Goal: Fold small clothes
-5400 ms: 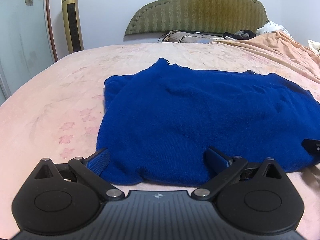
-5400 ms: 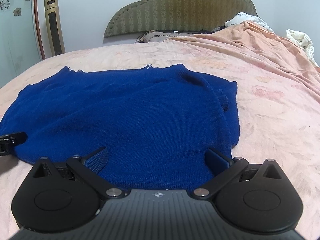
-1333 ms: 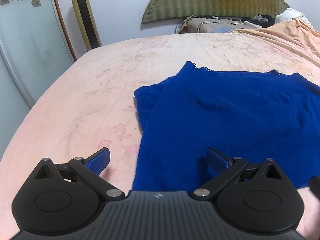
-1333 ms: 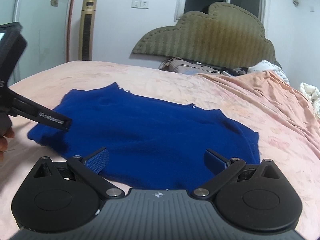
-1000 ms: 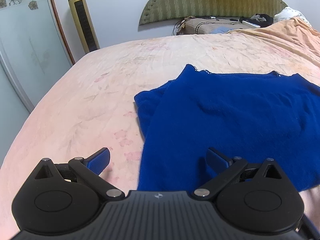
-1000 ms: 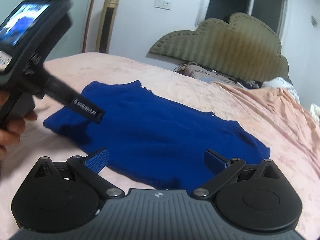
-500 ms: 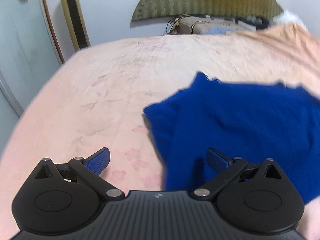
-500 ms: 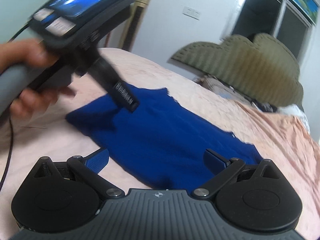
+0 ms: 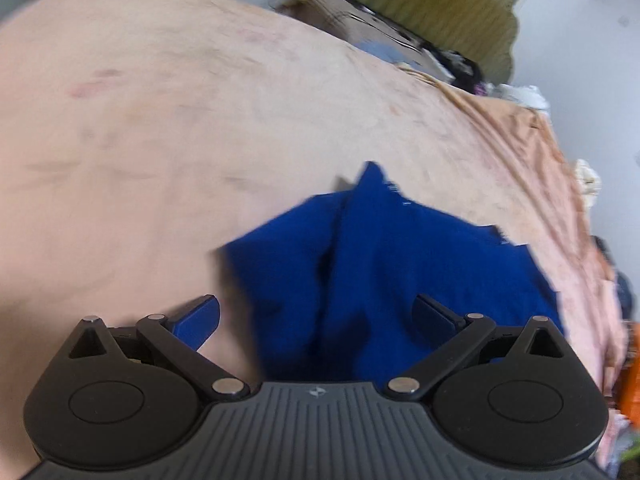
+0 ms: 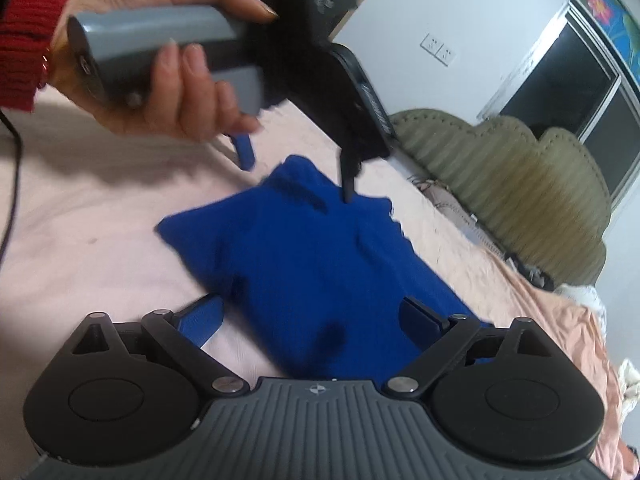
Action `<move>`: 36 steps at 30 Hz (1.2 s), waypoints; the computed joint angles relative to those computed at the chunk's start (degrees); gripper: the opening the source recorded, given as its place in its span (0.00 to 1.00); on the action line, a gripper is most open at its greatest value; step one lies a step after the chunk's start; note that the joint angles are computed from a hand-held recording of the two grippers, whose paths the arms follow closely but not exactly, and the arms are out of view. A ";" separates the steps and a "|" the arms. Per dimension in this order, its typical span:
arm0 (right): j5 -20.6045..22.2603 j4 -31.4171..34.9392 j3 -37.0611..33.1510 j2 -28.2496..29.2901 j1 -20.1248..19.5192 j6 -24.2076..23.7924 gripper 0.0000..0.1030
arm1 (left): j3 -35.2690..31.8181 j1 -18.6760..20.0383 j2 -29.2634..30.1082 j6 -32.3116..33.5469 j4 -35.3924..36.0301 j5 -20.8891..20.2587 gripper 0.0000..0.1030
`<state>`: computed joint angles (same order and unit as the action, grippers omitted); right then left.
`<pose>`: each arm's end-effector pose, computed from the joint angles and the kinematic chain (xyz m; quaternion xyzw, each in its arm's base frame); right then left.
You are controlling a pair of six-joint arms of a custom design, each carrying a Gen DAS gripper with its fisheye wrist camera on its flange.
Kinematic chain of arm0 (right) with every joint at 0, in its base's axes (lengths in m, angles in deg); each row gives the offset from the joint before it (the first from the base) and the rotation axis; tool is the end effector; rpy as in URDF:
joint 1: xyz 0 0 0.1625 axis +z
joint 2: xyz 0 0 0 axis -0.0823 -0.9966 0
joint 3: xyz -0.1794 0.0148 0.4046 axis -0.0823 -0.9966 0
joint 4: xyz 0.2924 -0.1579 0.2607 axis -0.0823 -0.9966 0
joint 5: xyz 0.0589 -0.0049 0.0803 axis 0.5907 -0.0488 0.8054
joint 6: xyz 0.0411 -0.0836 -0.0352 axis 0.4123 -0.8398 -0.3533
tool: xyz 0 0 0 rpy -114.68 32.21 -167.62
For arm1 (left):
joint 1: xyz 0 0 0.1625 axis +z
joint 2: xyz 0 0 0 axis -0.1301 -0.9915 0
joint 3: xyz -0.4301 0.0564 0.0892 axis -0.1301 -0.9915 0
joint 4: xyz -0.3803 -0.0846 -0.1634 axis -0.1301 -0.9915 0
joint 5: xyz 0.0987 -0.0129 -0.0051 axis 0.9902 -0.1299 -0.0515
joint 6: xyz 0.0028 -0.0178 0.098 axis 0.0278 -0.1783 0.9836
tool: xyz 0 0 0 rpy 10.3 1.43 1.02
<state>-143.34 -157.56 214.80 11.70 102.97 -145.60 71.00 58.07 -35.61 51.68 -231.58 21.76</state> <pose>0.1628 -0.3935 0.1546 0.5556 -0.6702 0.3092 0.3828 -0.2542 -0.6020 0.0950 0.0350 0.9489 -0.2847 0.1313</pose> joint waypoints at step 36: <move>21.93 24.93 0.27 -27.97 -16.73 27.91 0.09 | -33.93 -13.10 23.44 -1.90 25.56 20.99 0.10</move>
<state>-121.40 -132.62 215.07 -16.26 86.24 -117.69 37.07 44.97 -12.18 49.78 -206.01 42.75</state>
